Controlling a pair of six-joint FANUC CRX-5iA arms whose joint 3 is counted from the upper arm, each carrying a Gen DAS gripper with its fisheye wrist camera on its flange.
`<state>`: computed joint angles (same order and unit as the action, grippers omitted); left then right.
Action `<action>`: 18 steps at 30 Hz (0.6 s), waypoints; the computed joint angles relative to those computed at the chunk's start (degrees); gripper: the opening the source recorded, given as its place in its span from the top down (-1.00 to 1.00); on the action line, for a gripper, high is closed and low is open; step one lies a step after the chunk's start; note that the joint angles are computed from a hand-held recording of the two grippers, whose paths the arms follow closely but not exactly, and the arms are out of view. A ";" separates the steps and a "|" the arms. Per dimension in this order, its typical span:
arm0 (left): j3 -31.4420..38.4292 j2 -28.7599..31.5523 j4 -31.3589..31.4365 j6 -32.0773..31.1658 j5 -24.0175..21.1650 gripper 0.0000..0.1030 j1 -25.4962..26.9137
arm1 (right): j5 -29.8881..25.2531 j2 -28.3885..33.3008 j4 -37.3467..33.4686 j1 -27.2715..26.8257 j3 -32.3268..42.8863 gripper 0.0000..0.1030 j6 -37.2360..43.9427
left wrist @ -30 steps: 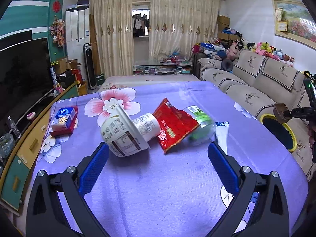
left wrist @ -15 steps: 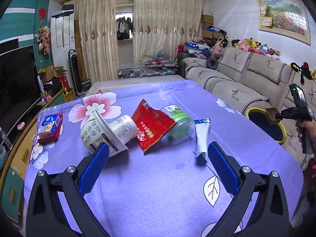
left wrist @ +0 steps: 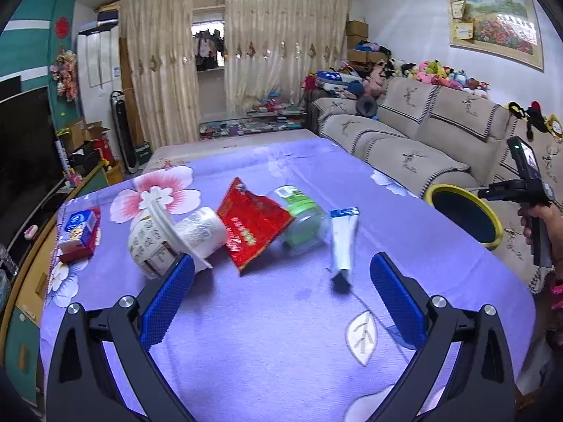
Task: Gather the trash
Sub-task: 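Carry the brown tray over the bin and open the right gripper, then grasp the white tube on the table with the left gripper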
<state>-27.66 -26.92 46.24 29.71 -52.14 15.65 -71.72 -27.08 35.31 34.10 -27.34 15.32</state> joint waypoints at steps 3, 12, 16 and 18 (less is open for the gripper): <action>2.94 1.67 -2.62 1.22 -3.15 -0.91 -1.30 | 0.43 -0.72 -0.09 0.23 -0.41 0.41 0.11; 11.78 9.52 -11.39 7.60 -8.33 -0.44 -8.88 | 2.29 -2.03 -1.88 -1.00 -1.84 0.41 1.01; 14.87 13.11 -15.94 11.48 -7.33 -0.35 -12.79 | 2.75 -2.11 -2.68 -1.22 -2.20 0.41 1.98; 16.73 15.47 -17.17 13.04 -8.33 -0.25 -14.14 | 2.94 -2.08 -2.99 -1.28 -2.35 0.41 2.33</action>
<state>-10.93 -11.45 29.07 42.75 -60.47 1.51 -68.78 -29.16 32.32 32.83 -29.70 17.64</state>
